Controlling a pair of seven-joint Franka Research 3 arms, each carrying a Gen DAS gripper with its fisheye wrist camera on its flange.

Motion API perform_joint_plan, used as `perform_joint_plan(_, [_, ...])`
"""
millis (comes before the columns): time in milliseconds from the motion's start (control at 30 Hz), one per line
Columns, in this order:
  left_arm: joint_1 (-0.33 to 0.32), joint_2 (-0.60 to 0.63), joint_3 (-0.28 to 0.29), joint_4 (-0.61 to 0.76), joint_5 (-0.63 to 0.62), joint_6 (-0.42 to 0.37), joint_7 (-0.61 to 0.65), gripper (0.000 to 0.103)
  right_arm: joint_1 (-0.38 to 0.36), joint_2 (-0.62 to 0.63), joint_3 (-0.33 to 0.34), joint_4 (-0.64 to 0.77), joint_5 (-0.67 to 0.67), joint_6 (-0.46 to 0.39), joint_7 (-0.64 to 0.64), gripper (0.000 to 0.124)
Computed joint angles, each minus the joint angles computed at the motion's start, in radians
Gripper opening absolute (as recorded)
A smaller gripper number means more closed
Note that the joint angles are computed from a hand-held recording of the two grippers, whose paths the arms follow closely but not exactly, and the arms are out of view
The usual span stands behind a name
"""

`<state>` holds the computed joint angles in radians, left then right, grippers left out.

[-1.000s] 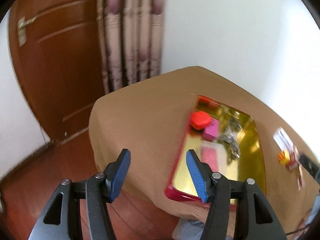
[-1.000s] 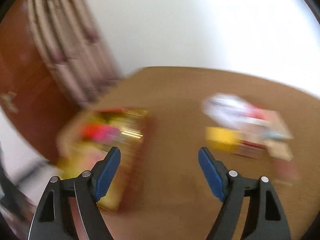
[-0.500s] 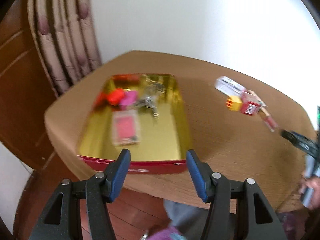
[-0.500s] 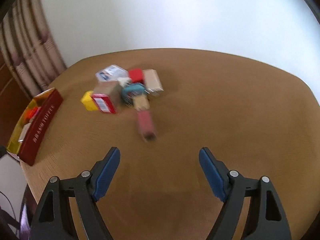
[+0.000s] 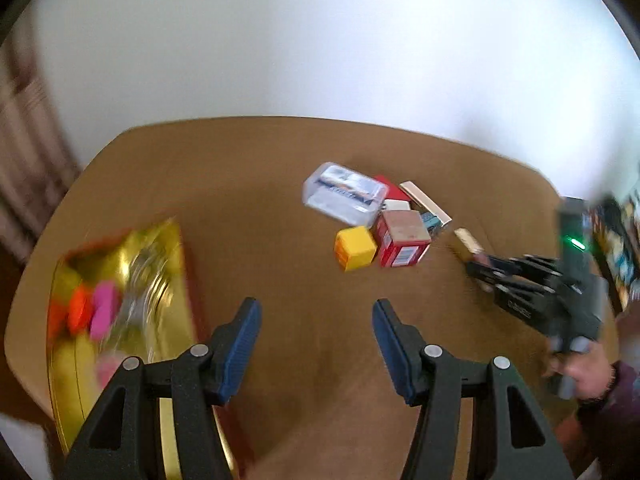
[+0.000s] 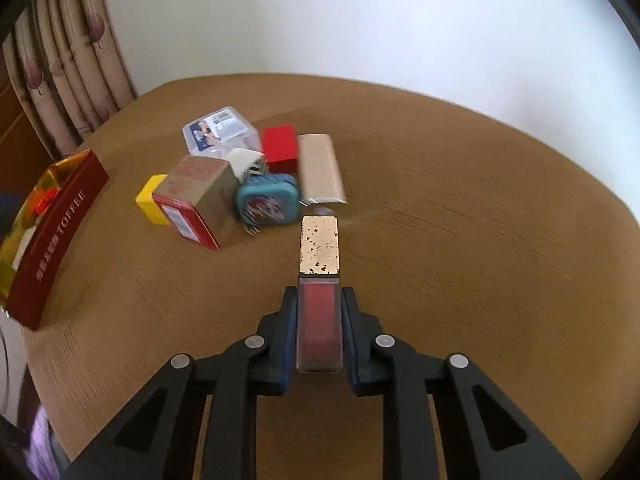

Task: Organize rigid objects
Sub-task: 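Grasp the lipstick tube with the right gripper, then grasp the red-white printed box with the left gripper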

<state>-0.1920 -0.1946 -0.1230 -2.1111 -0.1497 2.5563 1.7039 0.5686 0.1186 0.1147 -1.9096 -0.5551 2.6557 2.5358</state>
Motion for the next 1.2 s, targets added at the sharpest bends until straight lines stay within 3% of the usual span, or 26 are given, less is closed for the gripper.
perform_joint_plan(100, [-0.006,0.109,-0.008,0.130,0.005,-0.068,0.079,0.059,0.003,-0.101,0.002,-0.120,-0.158,-0.055,0.142,0.019])
perform_joint_plan(167, [-0.004,0.161,-0.020,0.211,-0.075,-0.125,0.119,0.059,-0.023,-0.146,0.023,-0.180,-0.190,-0.056,0.193,0.019])
perform_joint_plan(267, [0.002,0.262,-0.053,0.355,-0.068,-0.218,0.033,0.059,-0.068,-0.194,0.051,-0.242,-0.212,-0.010,0.263,0.019])
perform_joint_plan(367, [0.003,0.402,-0.080,0.547,-0.013,-0.378,-0.092,0.059,-0.105,-0.174,0.061,-0.243,-0.158,0.051,0.233,0.019])
perform_joint_plan(700, [-0.019,0.656,-0.118,0.881,0.064,-0.643,-0.249,0.059,-0.178,-0.237,0.092,-0.344,-0.095,0.186,0.182,0.019])
perform_joint_plan(1000, [-0.075,0.815,-0.124,1.115,0.114,-0.790,-0.288,0.059,-0.244,-0.270,0.147,-0.384,-0.067,0.223,0.174,0.020])
perform_joint_plan(1033, [-0.075,0.826,-0.124,1.122,0.108,-0.793,-0.304,0.053,-0.246,-0.270,0.148,-0.386,-0.061,0.225,0.171,0.021])
perform_joint_plan(1067, [-0.075,0.829,-0.123,1.119,0.107,-0.784,-0.312,0.048,-0.247,-0.271,0.149,-0.387,-0.056,0.225,0.169,0.021])
perform_joint_plan(1200, [-0.053,0.734,-0.135,0.959,0.084,-0.667,-0.301,0.047,-0.250,-0.270,0.151,-0.386,-0.036,0.219,0.155,0.021])
